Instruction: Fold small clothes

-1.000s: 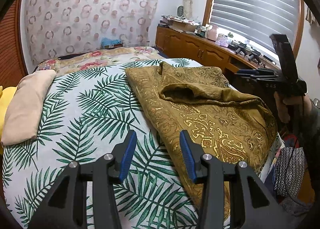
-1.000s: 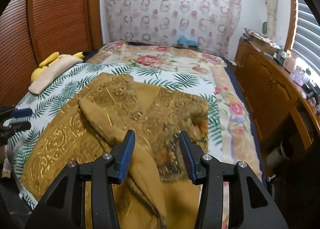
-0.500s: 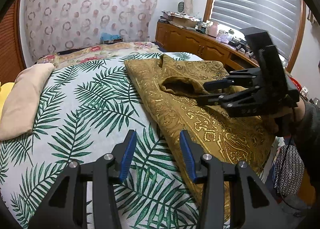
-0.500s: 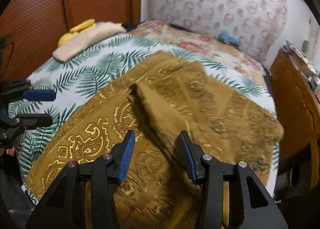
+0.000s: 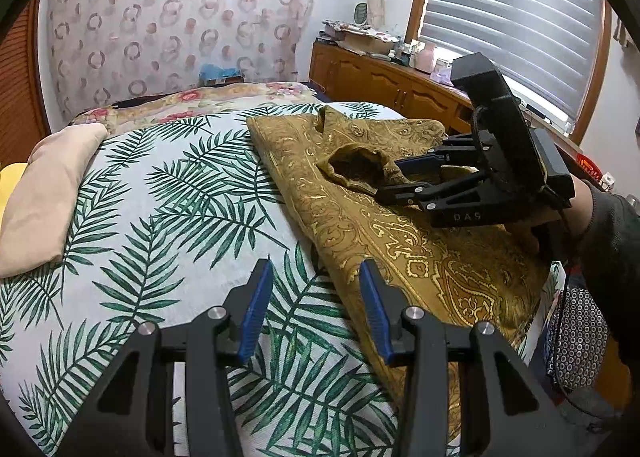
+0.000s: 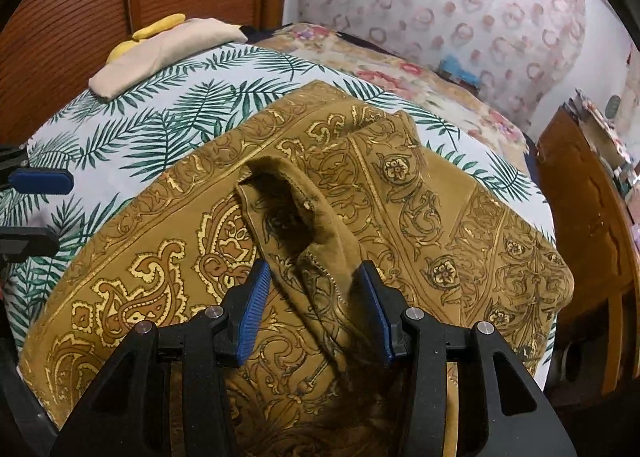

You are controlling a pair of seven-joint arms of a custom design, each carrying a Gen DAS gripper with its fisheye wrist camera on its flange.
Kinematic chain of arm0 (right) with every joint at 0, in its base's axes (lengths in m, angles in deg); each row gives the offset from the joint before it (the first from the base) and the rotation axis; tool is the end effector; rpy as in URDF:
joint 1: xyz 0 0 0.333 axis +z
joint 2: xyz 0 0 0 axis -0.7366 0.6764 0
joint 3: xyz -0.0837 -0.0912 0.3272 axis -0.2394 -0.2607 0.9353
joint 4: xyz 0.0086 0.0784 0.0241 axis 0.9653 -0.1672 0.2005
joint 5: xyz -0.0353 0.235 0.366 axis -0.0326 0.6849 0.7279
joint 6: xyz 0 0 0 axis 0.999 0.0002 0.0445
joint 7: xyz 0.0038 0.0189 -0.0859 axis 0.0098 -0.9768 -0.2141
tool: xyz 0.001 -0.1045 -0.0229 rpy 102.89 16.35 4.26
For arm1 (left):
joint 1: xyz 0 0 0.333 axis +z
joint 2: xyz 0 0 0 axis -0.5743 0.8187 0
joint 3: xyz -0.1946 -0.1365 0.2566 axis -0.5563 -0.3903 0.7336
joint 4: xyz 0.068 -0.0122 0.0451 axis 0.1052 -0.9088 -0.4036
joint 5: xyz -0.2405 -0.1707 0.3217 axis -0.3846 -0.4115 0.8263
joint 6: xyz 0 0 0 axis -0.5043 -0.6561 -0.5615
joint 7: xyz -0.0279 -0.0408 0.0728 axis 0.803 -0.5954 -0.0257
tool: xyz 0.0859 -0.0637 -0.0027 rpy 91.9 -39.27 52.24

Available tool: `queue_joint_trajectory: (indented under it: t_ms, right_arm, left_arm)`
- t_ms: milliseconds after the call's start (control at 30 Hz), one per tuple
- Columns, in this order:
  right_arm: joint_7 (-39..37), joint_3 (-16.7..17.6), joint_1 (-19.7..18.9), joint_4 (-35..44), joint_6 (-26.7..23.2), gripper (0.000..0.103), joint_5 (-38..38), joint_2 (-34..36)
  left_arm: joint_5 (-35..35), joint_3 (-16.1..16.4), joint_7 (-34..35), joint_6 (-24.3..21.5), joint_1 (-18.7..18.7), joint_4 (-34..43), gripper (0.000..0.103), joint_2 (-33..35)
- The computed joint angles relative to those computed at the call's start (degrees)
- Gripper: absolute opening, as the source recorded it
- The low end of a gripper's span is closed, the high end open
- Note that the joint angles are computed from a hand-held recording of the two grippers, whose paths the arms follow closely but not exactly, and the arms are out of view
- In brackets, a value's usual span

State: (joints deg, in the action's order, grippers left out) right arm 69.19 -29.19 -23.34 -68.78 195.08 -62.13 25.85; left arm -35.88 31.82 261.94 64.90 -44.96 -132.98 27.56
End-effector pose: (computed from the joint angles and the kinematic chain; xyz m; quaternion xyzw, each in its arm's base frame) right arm 0.5039 0.3246 0.3750 -0.7890 0.5300 -0.2413 0.1958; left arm 0.4724 -0.0999 0.4051 -0.3843 0.8238 -0.4073 0.0885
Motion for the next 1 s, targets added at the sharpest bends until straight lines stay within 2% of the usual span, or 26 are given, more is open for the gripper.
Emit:
queue_joint_trajectory:
  t_ms: [67, 133, 200, 267, 333, 467, 633, 733, 800, 900, 933, 1000]
  right_arm:
    - [0.5, -0.1, 0.1, -0.1, 0.3, 0.037, -1.1, 0.0]
    - [-1.0, 0.1, -0.1, -0.5, 1.4, 0.013, -0.2, 0.0]
    - [-0.5, -0.3, -0.2, -1.1, 2.5, 0.006, -1.1, -0.5]
    - [3.9, -1.0, -0.4, -1.6, 3.2, 0.004, -5.2, -1.7]
    - [10.1, -1.5, -1.0, -1.9, 2.3, 0.004, -10.8, -3.3]
    - [17.0, -1.2, -4.0, -2.5, -0.1, 0.004, -15.2, -6.6]
    - [18.1, -0.8, -7.1, -1.7, -4.9, 0.004, -14.2, -7.5]
    - [19.3, -0.6, -7.9, -0.6, -11.8, 0.005, -11.7, -7.0]
    - [19.3, -1.1, -8.6, -1.5, -11.2, 0.012, -9.4, -7.5]
    - [20.8, -0.5, -8.9, -2.6, -12.5, 0.015, -10.8, -9.2]
    - [21.0, -0.3, -8.9, -3.3, -12.0, 0.024, -10.7, -10.0]
    - [22.4, 0.4, -9.0, -4.9, -11.1, 0.034, -11.9, -12.1]
  left_arm:
    - [0.0, 0.0, 0.0, 0.0, 0.0, 0.0, 0.043, 0.0]
    - [0.0, 0.0, 0.1, 0.0, 0.0, -0.1, 0.043, -0.1]
    - [-0.1, 0.0, 0.3, -0.1, -0.1, -0.2, 0.043, -0.1]
    - [-0.1, 0.0, 0.4, -0.1, -0.1, -0.2, 0.043, 0.0]
    - [0.2, -0.1, 0.1, -0.2, -0.1, -0.2, 0.043, 0.0]
    - [0.5, -0.1, -0.2, -0.5, -0.1, -0.2, 0.043, 0.1]
    - [0.8, -0.3, -0.3, -0.4, -0.4, -0.4, 0.043, -0.1]
    - [1.1, -0.3, -0.5, -0.5, -0.5, -0.5, 0.043, -0.1]
    - [1.4, -0.3, -0.7, -0.6, -0.5, -0.5, 0.043, -0.2]
    - [2.3, -0.5, -1.4, -0.5, -0.6, -0.3, 0.043, 0.2]
    - [2.9, -0.7, -1.9, -0.3, -0.6, -0.3, 0.043, 0.4]
    - [4.0, -0.9, -2.9, -0.3, -0.7, -0.2, 0.043, 0.7]
